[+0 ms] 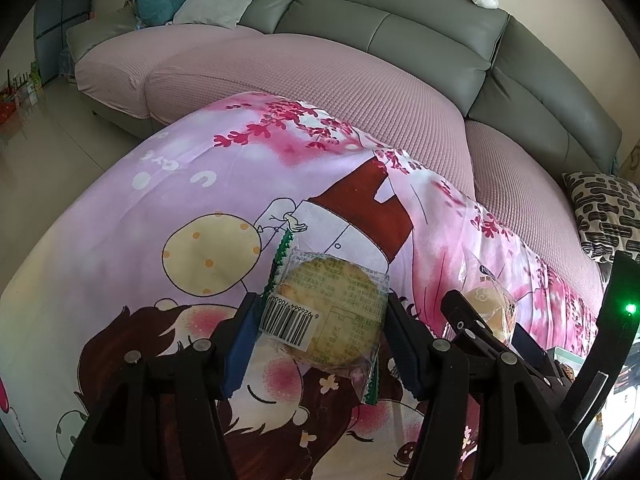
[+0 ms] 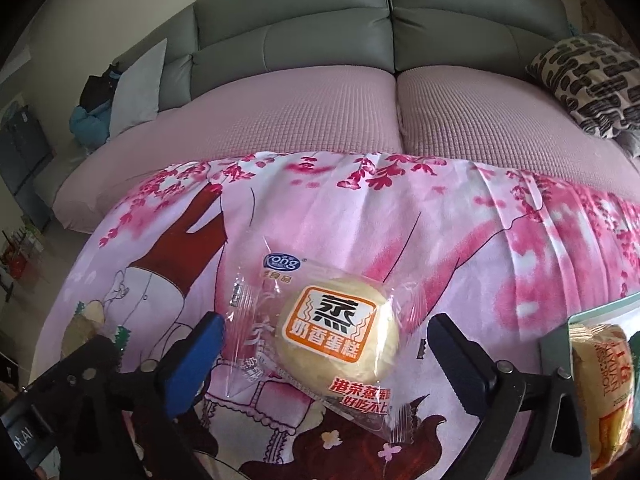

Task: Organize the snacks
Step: 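Carry the round biscuit and bun packet over the tray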

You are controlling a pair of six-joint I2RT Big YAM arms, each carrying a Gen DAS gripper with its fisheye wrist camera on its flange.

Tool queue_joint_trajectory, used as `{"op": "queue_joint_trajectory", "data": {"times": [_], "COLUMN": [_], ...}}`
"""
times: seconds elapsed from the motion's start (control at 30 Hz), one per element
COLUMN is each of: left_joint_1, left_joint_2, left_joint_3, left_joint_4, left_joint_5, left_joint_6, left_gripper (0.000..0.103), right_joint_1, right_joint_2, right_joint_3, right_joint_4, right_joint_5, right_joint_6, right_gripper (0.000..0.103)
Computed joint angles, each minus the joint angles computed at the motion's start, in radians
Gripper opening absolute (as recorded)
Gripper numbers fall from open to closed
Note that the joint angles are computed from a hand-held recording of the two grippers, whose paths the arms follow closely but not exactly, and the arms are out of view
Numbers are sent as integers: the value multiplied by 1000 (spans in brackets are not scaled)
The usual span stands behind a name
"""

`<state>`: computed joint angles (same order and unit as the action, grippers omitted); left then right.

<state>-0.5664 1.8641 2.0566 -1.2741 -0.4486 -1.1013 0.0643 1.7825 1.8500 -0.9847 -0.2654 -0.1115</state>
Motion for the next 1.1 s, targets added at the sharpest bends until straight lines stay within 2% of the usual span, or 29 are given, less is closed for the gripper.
{"op": "queue_joint_trajectory", "data": {"times": [0.2, 0.33, 0.43, 0.7, 0.77, 1.1], "left_joint_1": [-1, -1, -1, 0, 0, -6], "left_joint_2": [5, 8, 9, 7, 6, 13], "left_joint_3": [5, 10, 11, 11, 10, 37], "left_joint_4": [-4, -7, -7, -9, -8, -19], "left_joint_5": [2, 4, 4, 6, 7, -4], "left_joint_6": [1, 3, 6, 7, 11, 22], "left_gripper": [62, 63, 63, 63, 62, 63], "right_joint_1": [-6, -9, -12, -12, -14, -25], "right_joint_2": [14, 6, 7, -16, -25, -59], "right_joint_3": [13, 6, 7, -17, -25, -50], "right_joint_4": [-21, -14, -22, 3, 16, 29], "right_joint_5": [-18, -27, -51, -54, -61, -63], "right_joint_6": [21, 28, 31, 24, 24, 13], "right_gripper": [102, 93, 81, 75, 68, 66]}}
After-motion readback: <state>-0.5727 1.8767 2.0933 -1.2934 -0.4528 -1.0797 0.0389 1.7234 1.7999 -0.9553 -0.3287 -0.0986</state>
